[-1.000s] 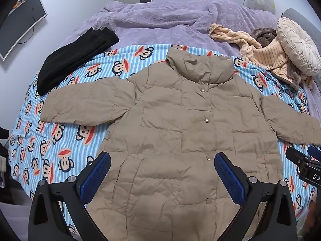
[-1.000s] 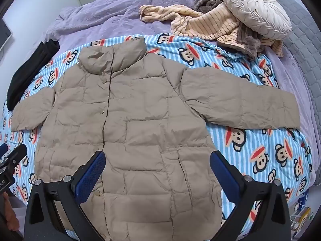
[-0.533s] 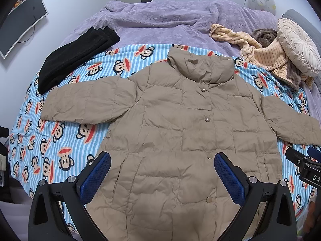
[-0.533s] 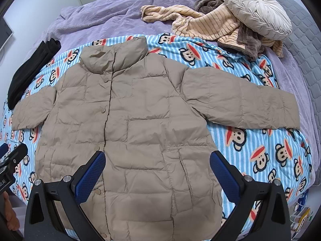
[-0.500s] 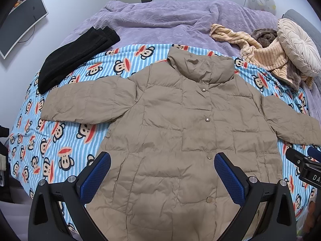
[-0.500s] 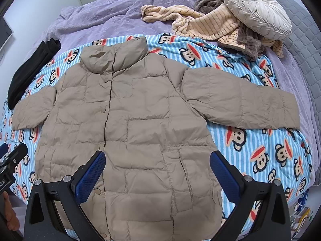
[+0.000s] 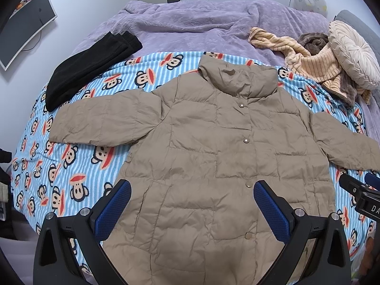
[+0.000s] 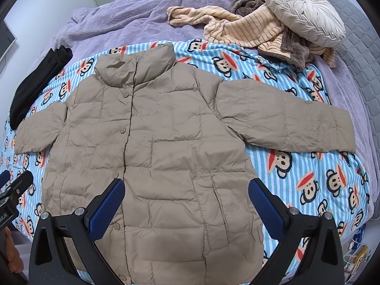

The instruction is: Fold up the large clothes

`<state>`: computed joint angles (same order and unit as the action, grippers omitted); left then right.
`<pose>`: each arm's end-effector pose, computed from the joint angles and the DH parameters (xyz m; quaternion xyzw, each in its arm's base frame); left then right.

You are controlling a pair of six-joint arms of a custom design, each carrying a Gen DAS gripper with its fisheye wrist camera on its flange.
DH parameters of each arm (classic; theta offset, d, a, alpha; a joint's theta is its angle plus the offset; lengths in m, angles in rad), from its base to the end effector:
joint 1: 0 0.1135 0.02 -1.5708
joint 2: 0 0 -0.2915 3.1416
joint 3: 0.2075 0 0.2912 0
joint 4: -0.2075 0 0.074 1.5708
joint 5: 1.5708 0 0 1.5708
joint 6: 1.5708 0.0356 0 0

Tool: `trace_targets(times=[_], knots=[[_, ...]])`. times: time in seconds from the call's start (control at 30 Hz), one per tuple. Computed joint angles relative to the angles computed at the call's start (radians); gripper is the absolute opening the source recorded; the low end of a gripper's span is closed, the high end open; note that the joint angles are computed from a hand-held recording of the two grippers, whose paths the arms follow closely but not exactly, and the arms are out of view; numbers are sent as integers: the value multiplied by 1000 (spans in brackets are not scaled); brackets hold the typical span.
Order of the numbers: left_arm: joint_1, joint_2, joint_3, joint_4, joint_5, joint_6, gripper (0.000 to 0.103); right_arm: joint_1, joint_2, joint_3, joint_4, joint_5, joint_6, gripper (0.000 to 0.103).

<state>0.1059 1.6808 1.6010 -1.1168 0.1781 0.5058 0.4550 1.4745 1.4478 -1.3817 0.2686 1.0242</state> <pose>0.3792 0.0340 0.3388 0.2106 0.9559 -0.0275 0.2030 0.2700 0.1216 0.3491 0.2878 0.9449 -0.0444 0.1493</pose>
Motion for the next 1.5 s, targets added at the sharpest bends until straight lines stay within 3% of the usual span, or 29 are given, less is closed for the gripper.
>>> trace_targets(times=[1.5], knots=[[2, -1, -2, 1, -2, 3, 103, 9, 5, -12, 15, -1, 7, 103]])
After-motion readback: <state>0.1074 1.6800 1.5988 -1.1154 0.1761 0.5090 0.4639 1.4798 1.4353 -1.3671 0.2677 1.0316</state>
